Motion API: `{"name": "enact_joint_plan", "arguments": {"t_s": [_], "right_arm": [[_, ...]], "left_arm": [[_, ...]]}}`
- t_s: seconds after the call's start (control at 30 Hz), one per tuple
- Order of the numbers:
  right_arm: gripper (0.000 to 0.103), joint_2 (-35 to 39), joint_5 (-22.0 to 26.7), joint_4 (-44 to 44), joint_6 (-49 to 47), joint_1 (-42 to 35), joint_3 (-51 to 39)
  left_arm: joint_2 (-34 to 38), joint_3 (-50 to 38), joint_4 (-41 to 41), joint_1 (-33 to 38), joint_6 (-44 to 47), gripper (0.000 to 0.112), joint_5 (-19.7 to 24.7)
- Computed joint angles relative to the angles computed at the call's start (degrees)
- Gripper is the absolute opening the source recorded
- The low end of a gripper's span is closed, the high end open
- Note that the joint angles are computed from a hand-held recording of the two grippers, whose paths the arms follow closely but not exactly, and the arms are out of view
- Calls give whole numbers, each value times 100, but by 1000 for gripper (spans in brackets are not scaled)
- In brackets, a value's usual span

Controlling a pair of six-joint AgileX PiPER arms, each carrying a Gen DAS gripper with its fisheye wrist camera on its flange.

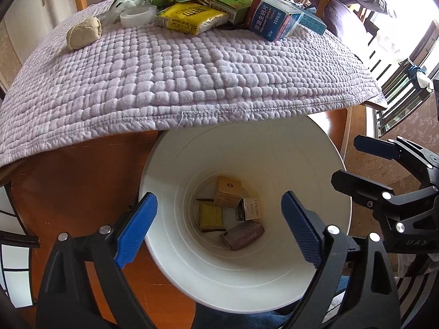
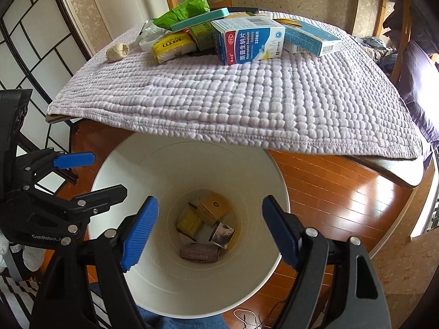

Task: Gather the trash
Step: 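Open both tools to drop the red box and tan carton into the bin, then move both tools back to the pile on the blanket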

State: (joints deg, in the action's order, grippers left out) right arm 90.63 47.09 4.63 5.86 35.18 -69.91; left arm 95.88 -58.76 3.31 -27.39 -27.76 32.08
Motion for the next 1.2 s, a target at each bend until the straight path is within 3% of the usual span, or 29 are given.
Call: {"name": "enact_joint_plan", "arguments": {"t_s": [0.33,0.5,0.67,0.87,1.2], "right_arm": [[77,-2,-25,-465,389,195,-364],[91,-199,-446,-1324,904,364,-517],[96,131,-617,-1817,1064,333,-1119],[97,540,-815,-1401,616,-47,-1606],[97,1629,-811,-651,-559,-335,-2443]], "left_arm": [[-238,-72,167,36,-61,93,127],[-607,-243,709,201,-488,102,196],[-645,-569,697,700,-323,102,198],[-517,-822,965,1072,-231,102,268],[559,-1914,-287,2202,1374,102,465]]}}
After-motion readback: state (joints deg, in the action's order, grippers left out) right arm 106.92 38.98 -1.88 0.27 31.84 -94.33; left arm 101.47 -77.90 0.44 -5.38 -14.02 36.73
